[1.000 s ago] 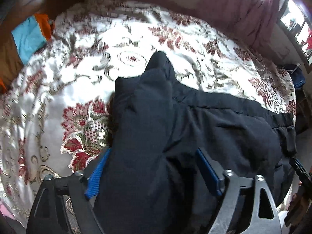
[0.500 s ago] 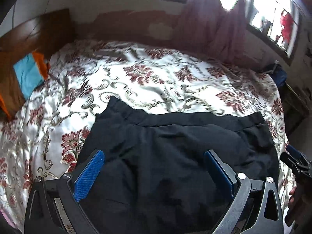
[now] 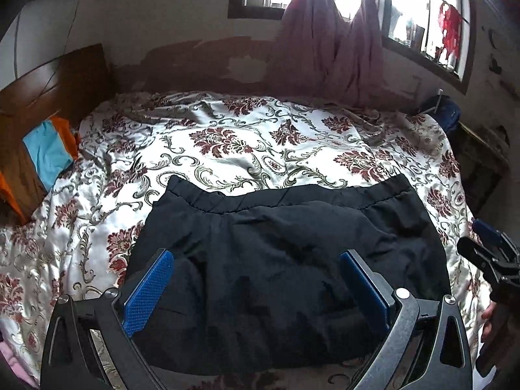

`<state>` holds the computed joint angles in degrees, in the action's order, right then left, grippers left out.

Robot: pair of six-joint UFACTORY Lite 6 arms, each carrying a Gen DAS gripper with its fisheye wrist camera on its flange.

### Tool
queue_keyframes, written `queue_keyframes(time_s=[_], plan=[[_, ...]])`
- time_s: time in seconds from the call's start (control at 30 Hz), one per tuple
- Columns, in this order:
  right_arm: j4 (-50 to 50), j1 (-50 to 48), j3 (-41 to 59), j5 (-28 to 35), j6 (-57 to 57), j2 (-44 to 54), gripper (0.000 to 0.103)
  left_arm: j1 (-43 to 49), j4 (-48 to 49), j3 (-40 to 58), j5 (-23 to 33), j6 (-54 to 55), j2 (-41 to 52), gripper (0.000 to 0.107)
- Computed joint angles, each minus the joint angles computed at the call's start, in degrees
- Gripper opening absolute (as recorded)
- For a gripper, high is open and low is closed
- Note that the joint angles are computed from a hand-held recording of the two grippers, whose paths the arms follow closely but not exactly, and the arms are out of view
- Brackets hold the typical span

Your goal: Fold large clothes

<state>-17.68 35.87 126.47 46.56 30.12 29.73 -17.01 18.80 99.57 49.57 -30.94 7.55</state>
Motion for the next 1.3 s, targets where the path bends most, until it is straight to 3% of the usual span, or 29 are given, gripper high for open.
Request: queue_keyframes(time_s=[0.27, 0.53, 1.03, 1.3], plan=[[-11.14, 8.98, -8.16, 2.73, 12.56, -8.27, 0.101, -2.92, 2.48, -9.50, 0.26, -2.39, -10.85, 0.103], [-23.68, 21.20, -13.92, 10.99, 25.72, -15.77, 0.101, -7.84, 5.59, -19.84, 3.89, -4.70, -24.76, 0.103], [-38.02, 43.18, -10.73, 29.83, 39.84, -16.63, 0.101, -27.25, 17.91, -27.96, 19.79, -17.83, -43.11, 0.103], [-38.95, 49.91, -7.15, 36.27, 43.07, -14.26, 0.101, -46.84, 27.87, -29.72, 36.53, -29.38, -48.60, 0.103]])
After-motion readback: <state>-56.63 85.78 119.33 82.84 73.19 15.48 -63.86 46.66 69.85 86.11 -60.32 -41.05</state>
